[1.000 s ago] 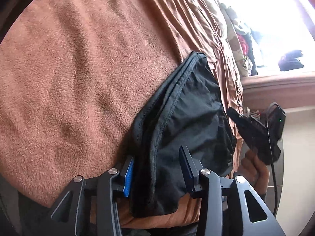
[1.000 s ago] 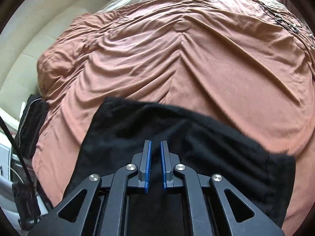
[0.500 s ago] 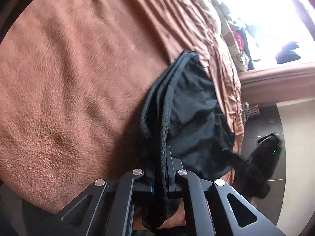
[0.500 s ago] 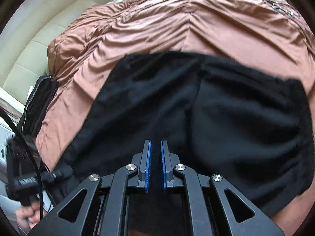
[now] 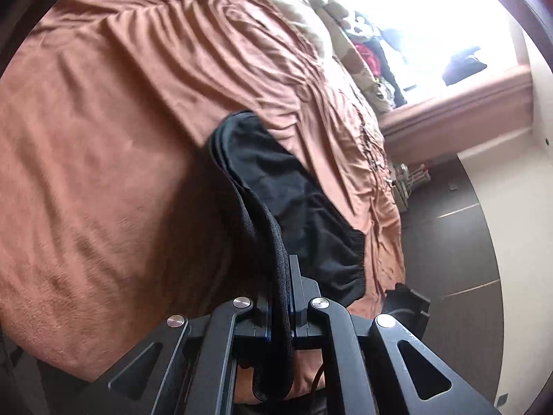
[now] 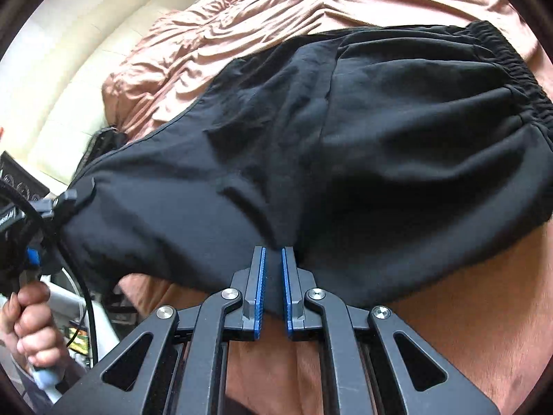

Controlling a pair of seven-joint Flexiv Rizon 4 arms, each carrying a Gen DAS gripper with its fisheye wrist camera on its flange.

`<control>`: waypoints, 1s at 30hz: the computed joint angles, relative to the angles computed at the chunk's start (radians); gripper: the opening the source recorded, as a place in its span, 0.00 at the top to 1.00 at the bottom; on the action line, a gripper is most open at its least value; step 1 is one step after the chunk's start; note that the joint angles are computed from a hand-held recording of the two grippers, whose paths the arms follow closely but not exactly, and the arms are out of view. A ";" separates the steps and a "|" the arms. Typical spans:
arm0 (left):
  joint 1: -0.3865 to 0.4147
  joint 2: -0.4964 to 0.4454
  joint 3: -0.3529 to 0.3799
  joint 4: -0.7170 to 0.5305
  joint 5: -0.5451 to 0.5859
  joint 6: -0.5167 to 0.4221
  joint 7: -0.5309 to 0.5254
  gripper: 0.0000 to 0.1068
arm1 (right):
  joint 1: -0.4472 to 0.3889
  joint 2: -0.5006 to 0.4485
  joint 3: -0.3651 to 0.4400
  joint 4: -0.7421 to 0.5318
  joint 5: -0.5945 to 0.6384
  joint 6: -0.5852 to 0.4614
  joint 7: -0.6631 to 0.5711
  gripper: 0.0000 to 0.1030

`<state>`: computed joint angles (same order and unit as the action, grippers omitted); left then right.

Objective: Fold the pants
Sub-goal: 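Lift and fold the shorts over with the right tool while the left tool holds the seam, then open both tools and release the folded shorts onto the bed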

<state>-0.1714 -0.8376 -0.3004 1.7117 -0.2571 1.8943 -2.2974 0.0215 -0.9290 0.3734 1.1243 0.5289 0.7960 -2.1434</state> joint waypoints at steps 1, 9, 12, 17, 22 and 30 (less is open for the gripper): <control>-0.005 0.002 0.005 -0.013 0.001 -0.011 0.008 0.94 | -0.015 -0.001 0.011 -0.003 0.012 -0.006 -0.014 0.95; -0.043 -0.012 0.021 -0.143 0.010 -0.112 0.119 0.94 | -0.106 0.009 0.050 -0.009 0.128 -0.011 -0.096 0.95; -0.068 -0.030 0.032 -0.205 -0.010 -0.164 0.164 0.94 | -0.133 0.020 0.059 0.004 0.178 0.004 -0.130 0.95; -0.091 -0.077 0.025 -0.316 -0.039 -0.243 0.236 0.94 | -0.192 0.039 0.064 0.019 0.256 -0.007 -0.170 0.92; -0.136 -0.137 0.051 -0.453 -0.073 -0.345 0.290 0.94 | -0.226 0.064 0.053 0.054 0.314 0.012 -0.193 0.92; -0.205 -0.266 0.096 -0.711 -0.105 -0.529 0.329 0.94 | -0.291 0.092 0.043 0.097 0.390 0.000 -0.224 0.92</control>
